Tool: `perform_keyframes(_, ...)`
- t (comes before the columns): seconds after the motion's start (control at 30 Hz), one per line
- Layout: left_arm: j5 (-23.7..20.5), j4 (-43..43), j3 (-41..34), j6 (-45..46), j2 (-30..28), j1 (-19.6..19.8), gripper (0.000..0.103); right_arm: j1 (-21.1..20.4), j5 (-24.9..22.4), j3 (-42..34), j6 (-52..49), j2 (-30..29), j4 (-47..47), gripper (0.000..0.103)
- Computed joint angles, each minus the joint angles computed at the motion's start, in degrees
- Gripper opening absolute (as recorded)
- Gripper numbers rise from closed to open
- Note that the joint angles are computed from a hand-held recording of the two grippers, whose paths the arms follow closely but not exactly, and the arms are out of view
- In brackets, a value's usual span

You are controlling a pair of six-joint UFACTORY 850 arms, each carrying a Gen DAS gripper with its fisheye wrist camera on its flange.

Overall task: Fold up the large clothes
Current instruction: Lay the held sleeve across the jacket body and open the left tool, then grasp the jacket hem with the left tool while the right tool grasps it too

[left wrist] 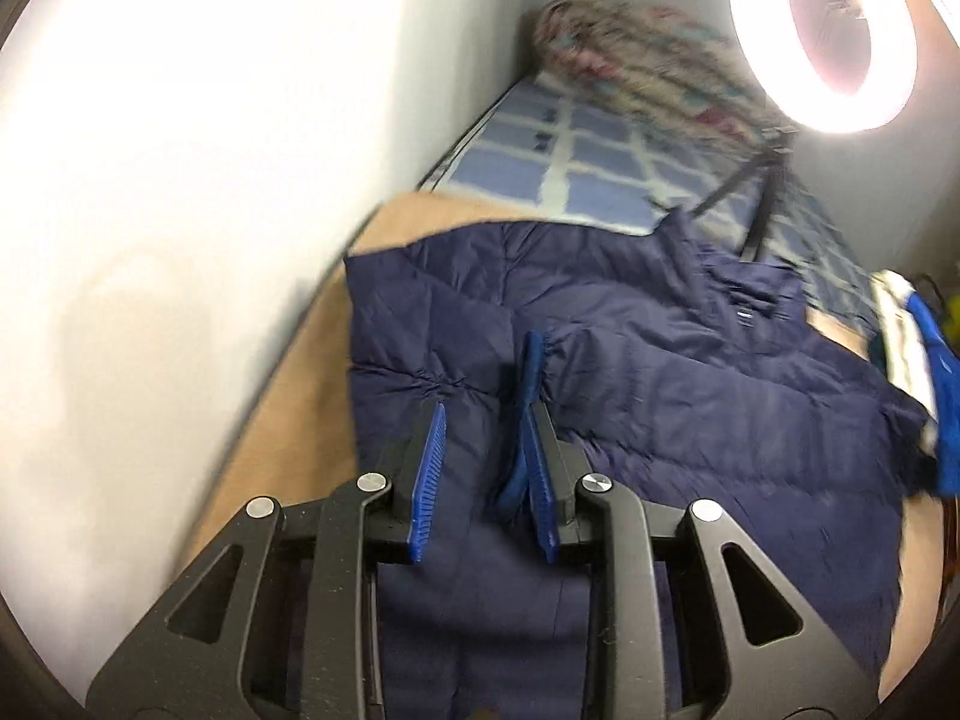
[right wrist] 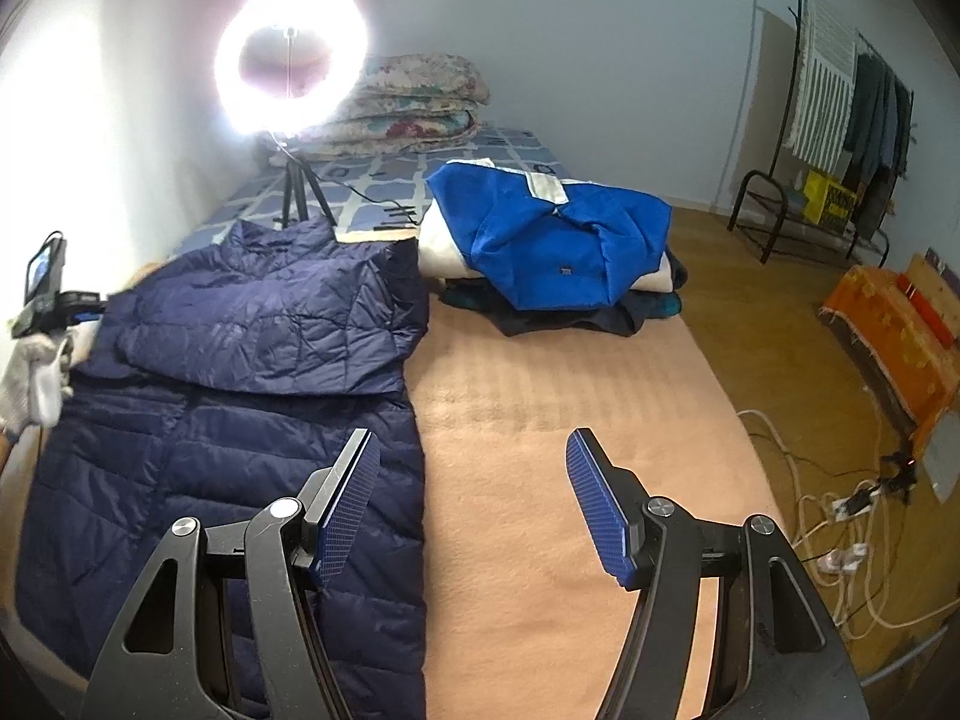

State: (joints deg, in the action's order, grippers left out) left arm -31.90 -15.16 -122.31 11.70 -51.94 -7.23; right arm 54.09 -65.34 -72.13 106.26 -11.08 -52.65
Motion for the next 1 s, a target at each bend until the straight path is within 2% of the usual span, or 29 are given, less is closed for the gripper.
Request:
perform_keyframes(0.03,1.18,-2.63,4.28,4.10,3.36,0.59,0.044,0.30,-0.08,0.43,0.62,0.40,-0.62,0.064)
perform_keyframes(0.1,2.90,-7.34,11.35,11.22,9.15,1.75,0.057,1.06,-0.43,1.33,1.19,1.06,-2.29,0.064)
perform_keyframes(0.27,2.24,-16.09,25.42,25.18,21.71,5.45,0.058,2.77,1.67,4.90,2.42,3.40,-5.21,0.065)
perform_keyframes(0.47,-2.58,-21.34,39.47,35.58,35.08,10.96,0.060,4.76,5.68,9.50,4.38,5.83,-7.19,0.065)
perform_keyframes(0.53,-2.92,-21.89,43.38,38.10,38.74,12.25,0.070,5.25,6.39,10.32,4.89,6.17,-6.74,0.065)
perform_keyframes(0.6,-4.41,-22.11,47.07,40.04,41.75,13.71,0.074,5.63,7.59,11.44,6.11,6.70,-6.27,0.065)
perform_keyframes(0.73,-6.57,-19.88,52.44,39.99,43.53,15.34,0.075,5.72,13.78,13.82,7.98,7.25,-3.99,0.065)
perform_keyframes(0.87,-9.69,-16.95,54.65,35.45,40.34,16.77,0.074,5.69,21.02,15.47,6.95,6.38,-0.36,0.065)
perform_keyframes(1.0,-9.82,-13.70,55.57,31.76,37.00,17.44,0.074,5.82,27.57,18.56,10.98,6.49,1.64,0.065)
